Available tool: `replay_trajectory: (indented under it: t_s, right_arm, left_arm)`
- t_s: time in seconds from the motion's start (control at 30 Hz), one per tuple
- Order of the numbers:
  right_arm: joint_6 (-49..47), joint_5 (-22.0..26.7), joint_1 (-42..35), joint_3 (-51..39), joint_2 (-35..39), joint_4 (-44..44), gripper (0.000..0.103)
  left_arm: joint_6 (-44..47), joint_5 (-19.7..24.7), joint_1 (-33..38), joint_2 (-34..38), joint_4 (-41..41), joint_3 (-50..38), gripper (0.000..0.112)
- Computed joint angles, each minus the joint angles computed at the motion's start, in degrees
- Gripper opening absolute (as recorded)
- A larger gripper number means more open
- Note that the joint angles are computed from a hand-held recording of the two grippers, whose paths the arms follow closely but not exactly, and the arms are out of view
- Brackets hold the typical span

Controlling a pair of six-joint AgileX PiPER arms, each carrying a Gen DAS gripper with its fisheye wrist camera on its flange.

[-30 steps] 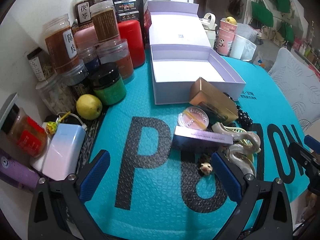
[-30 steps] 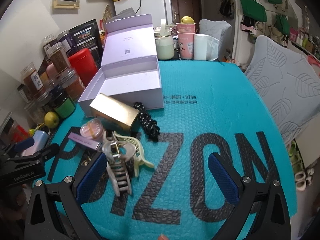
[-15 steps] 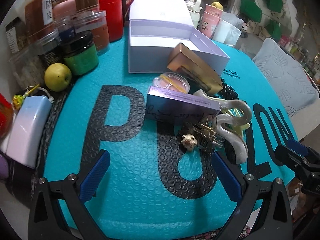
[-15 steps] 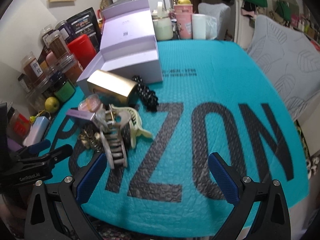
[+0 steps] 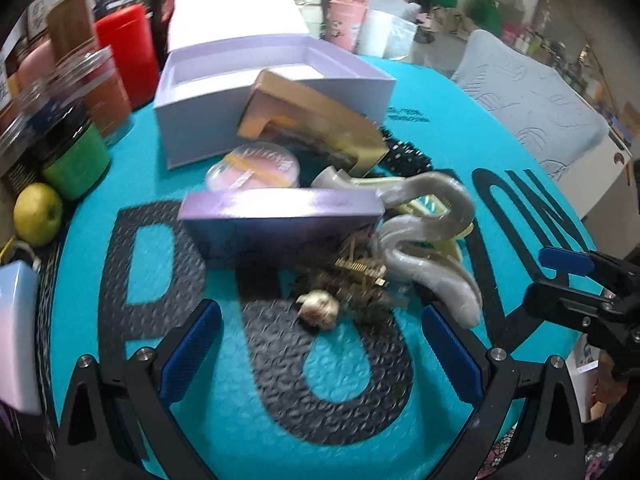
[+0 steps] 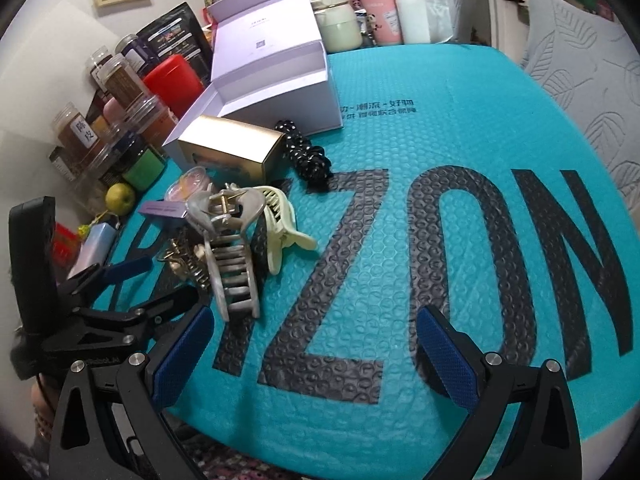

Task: Organize rigid objects
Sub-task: 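Grasp the gold wire hair clip with the left gripper while the right gripper grasps the black polka-dot scrunchie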

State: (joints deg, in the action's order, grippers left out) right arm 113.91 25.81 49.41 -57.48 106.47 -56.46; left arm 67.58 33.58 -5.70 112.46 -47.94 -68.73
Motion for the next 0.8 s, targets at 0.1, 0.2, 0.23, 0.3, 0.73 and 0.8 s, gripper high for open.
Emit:
replay_trajectory:
  t_s: [0.1,0.2,0.23,0.3,0.73,0.8]
  right_arm:
    - [-0.82,-1.61,-1.46,0.34,0.24,-0.20,0.103]
    - [-1.38,-2.42,-2.70,0.49,0.44,-0.19,0.103]
    - [-1.79,-2.52,-3.15,0.40,0.57,0.22,0.103]
    - [-2.70,-3.05,-4.01,0.34,0.80,0.99,0.103]
    - [-11.65,-2.83,-7.39,-3.62,2.49,3.13,0.103]
    - [-12.92,-3.29,-8.08,-3.80,2.20,3.54,0.103]
  left_arm:
    - [1.00,0.21,-0.56,0.75,-0.91,-0.96,0.091]
    - [-0.72,0.04,-0.93,2.68,-0.48,-3.10,0.082]
    - [0.33,-0.31,-0.89,2.72,-1.45,-3.00,0.082]
    - [1.69,2.29,-0.27,3.32,-2.91,-3.90,0.080]
    - [6.74,0.65,0.11,2.08,-8.94,-1.88,0.057]
    - [5.33,2.05,0.96,1.61,-8.71,-1.90,0.057]
